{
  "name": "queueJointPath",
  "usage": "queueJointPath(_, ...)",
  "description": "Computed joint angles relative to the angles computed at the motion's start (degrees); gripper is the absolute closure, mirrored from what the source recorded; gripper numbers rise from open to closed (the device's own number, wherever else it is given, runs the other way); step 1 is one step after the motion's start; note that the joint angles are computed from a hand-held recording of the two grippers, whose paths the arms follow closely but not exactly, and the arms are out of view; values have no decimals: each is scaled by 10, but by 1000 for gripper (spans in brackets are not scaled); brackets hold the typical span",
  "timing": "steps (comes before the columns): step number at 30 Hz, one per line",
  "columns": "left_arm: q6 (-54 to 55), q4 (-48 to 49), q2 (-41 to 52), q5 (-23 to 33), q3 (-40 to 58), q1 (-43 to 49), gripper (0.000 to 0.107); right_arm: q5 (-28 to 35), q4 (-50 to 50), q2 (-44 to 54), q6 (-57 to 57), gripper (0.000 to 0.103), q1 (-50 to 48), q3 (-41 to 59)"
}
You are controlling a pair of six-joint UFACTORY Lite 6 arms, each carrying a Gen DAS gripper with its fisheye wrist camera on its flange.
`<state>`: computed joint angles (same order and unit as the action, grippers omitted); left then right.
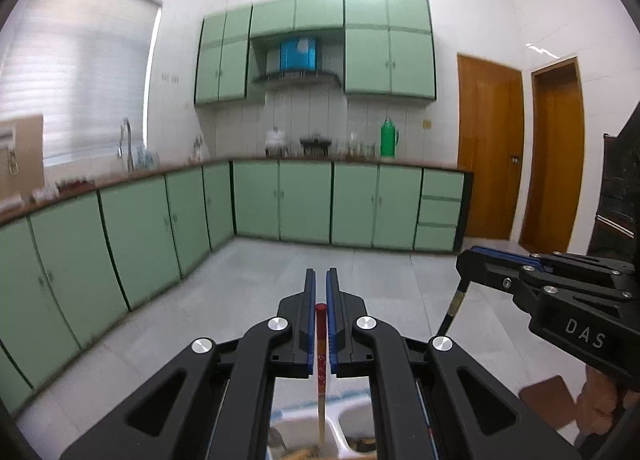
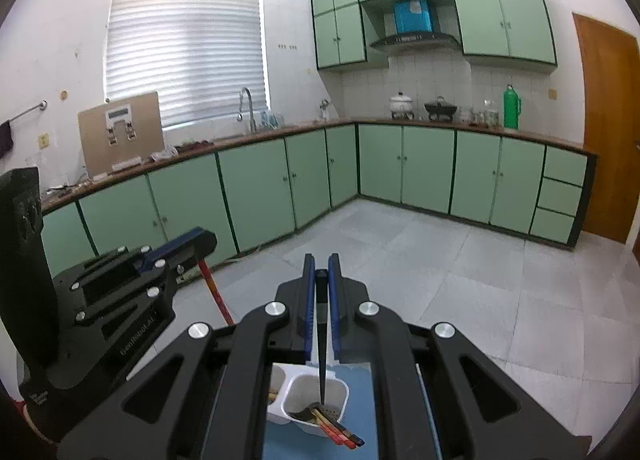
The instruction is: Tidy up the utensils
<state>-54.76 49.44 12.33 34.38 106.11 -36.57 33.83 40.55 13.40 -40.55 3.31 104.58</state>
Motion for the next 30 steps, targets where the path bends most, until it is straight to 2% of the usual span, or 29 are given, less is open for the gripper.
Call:
queueJointPath(3, 30, -52, -7, -17, -36, 17, 102, -5, 1, 13, -7, 96, 0, -22)
queueJointPath(4, 42, -70, -16, -20, -55, 18, 101, 15, -2, 27, -4, 96, -3, -13)
queueJointPath(8, 6, -35, -71, -24, -136, 6, 78, 14, -20, 16, 6, 93, -3, -57)
queueJointPath(10, -21, -13, -107, -20, -174, -4, 75, 9, 11, -10, -19, 82, -19, -97)
queueJointPath(11, -35, 1, -124, -15, -190, -10, 72, 8, 25, -24, -28, 69, -26, -116)
queueJointPath(12, -55, 22, -140, -2, -205, -22, 65, 6, 43, -42, -41, 60, -34, -137)
queueJointPath(14, -108, 72, -184, 27, -249, -54, 57, 4, 83, -87, -74, 53, -57, -188)
queueJointPath(15, -143, 99, -216, 49, -281, -78, 51, 5, 97, -107, -90, 44, -66, -210)
queueJointPath(19, -239, 153, -296, 140, -361, -166, 41, 21, 176, -217, -179, 29, -124, -335)
queueJointPath(21, -288, 169, -335, 193, -409, -222, 36, 28, 198, -270, -210, 17, -151, -394)
queueJointPath(22, -296, 166, -340, 206, -415, -234, 34, 36, 209, -305, -225, 15, -167, -431)
queueJointPath(24, -333, 169, -365, 248, -449, -277, 25, 68, 224, -362, -259, 11, -201, -492)
queueJointPath(27, -406, 177, -388, 337, -498, -369, 18, 112, 225, -456, -294, 5, -252, -582)
queueJointPath(30, -458, 167, -389, 415, -529, -448, 15, 180, 227, -544, -330, 5, -329, -662)
